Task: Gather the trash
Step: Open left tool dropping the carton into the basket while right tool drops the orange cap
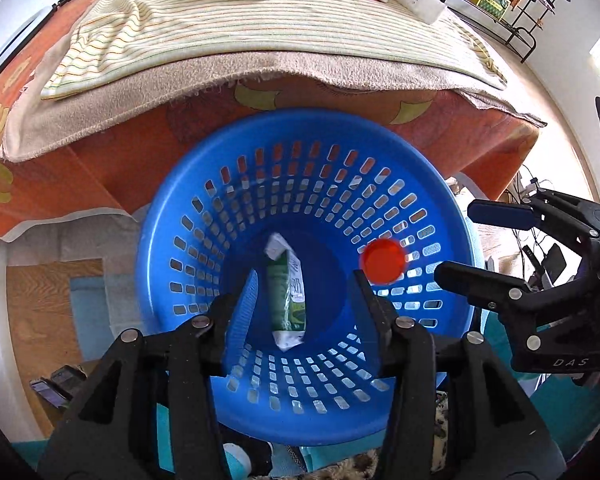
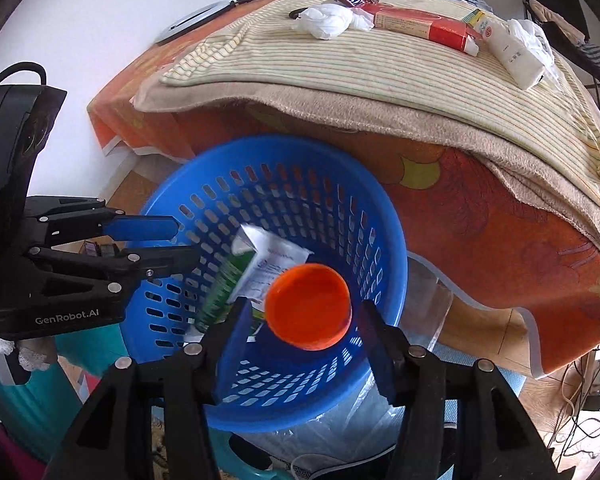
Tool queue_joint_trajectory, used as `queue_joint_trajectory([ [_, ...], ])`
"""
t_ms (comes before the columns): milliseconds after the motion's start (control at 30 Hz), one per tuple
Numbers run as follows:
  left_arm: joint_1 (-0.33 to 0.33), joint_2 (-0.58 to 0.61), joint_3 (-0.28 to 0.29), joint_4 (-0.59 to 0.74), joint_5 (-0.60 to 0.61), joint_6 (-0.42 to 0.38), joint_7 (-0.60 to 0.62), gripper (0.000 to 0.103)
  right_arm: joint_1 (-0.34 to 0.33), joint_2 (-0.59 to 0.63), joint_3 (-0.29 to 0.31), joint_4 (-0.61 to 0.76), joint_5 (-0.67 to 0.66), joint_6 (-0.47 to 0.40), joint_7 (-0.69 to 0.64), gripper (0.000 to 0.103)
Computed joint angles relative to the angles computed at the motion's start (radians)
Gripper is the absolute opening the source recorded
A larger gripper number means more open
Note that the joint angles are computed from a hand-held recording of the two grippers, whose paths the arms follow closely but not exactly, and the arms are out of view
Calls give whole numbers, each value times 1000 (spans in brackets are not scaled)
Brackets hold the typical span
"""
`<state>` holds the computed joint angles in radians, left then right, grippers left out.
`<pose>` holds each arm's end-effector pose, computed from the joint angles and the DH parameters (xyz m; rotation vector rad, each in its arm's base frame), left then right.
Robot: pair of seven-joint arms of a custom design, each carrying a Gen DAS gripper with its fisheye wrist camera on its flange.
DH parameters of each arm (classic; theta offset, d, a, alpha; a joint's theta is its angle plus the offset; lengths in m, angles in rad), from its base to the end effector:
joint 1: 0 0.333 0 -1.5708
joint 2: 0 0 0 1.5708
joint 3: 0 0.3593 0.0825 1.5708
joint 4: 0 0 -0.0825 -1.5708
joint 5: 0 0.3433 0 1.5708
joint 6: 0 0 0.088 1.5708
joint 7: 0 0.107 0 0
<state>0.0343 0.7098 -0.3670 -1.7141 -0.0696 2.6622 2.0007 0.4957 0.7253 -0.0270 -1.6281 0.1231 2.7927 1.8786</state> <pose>0.6736 -0.1805 0.2885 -1.4415 2.6977 -0.5886 0.6488 0.3271 0.3041 -1.9791 1.8538 -0.1699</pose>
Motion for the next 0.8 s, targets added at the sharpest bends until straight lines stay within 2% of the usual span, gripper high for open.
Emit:
queue_joint_trajectory([
  [333, 0, 5, 4, 10, 5, 8, -17, 49, 5, -7, -13, -6, 1, 1, 28, 79],
  [367, -1, 4, 5, 11, 6, 8, -19, 50, 5, -10, -15, -10, 0, 4, 32, 79],
  [433, 0, 2, 4, 12, 6, 15, -21, 60, 7, -11, -21, -9, -4, 3, 41, 82],
  [733, 4, 15, -17, 103, -27, -45, -14, 61, 5, -34, -41, -16, -15, 11, 87, 84],
  [800, -3, 21, -16, 134, -33, -54, -10, 65, 1, -43, -46, -19, -16, 23, 98, 84],
])
